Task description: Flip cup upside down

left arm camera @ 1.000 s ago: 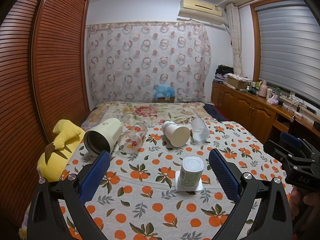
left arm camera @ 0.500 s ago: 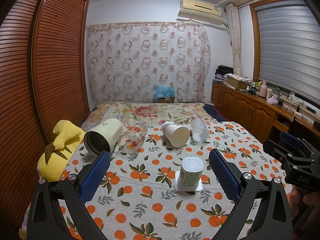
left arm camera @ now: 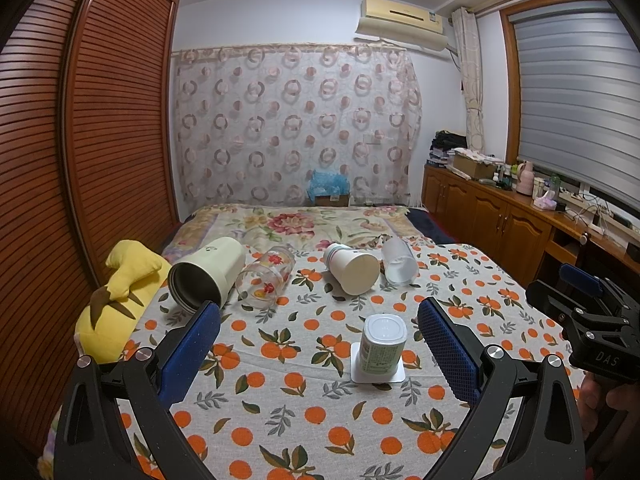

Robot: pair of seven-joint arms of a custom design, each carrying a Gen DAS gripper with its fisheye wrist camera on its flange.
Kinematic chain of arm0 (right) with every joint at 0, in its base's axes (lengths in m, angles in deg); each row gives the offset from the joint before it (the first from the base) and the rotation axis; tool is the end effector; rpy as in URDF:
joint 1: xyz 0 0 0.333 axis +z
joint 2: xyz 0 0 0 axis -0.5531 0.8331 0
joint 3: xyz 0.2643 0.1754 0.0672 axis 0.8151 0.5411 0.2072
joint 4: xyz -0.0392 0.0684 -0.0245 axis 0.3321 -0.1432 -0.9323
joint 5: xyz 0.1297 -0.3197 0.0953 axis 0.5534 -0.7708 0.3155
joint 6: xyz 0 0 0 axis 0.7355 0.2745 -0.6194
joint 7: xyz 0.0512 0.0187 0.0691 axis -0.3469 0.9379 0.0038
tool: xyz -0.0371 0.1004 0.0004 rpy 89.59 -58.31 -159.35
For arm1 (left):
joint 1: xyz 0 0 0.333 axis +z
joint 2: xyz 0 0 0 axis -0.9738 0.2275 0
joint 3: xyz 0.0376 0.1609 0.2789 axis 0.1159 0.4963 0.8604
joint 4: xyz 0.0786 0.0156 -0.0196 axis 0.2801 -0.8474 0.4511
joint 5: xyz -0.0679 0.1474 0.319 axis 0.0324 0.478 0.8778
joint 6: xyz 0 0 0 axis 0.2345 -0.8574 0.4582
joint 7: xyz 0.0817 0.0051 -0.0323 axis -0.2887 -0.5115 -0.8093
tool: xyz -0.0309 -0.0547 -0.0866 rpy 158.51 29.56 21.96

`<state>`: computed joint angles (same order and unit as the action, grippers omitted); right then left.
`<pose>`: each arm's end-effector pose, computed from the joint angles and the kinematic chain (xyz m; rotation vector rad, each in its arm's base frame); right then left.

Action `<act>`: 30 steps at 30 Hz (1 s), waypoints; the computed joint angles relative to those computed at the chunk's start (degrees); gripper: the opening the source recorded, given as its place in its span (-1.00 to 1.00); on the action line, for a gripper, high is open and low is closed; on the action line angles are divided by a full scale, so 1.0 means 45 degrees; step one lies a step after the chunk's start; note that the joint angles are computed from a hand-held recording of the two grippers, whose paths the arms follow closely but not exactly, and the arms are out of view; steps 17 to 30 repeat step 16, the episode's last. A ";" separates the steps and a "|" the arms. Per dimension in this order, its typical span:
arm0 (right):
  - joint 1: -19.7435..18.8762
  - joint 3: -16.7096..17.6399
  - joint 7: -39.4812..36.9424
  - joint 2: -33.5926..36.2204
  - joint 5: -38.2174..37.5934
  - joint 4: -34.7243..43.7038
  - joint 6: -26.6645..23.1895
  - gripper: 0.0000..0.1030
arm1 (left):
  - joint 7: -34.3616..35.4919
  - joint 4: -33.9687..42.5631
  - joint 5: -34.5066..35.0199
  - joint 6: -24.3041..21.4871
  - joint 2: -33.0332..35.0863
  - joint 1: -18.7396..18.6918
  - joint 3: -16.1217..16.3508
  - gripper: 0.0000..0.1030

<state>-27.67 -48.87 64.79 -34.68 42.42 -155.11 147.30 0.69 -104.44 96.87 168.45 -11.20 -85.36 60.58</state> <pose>0.7204 0.2078 0.4150 -1.7085 0.9299 -0.5297 0.6328 -0.1418 0.4485 -1.7042 1.1935 -0.7901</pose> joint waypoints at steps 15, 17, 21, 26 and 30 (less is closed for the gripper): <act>-0.0022 0.0061 -0.0010 0.0020 -0.0022 0.0013 0.0042 0.95 | -0.0021 -0.0010 0.0015 -0.0019 -0.0003 -0.0018 0.0005 0.85; -0.0024 0.0065 -0.0033 0.0018 -0.0010 0.0007 0.0045 0.95 | -0.0021 -0.0010 0.0015 -0.0019 -0.0003 -0.0017 0.0003 0.85; -0.0024 0.0065 -0.0033 0.0018 -0.0010 0.0007 0.0045 0.95 | -0.0021 -0.0010 0.0015 -0.0019 -0.0003 -0.0017 0.0003 0.85; -0.0024 0.0065 -0.0033 0.0018 -0.0010 0.0007 0.0045 0.95 | -0.0021 -0.0010 0.0015 -0.0019 -0.0003 -0.0017 0.0003 0.85; -0.0024 0.0065 -0.0033 0.0018 -0.0010 0.0007 0.0045 0.95 | -0.0021 -0.0010 0.0015 -0.0019 -0.0003 -0.0017 0.0003 0.85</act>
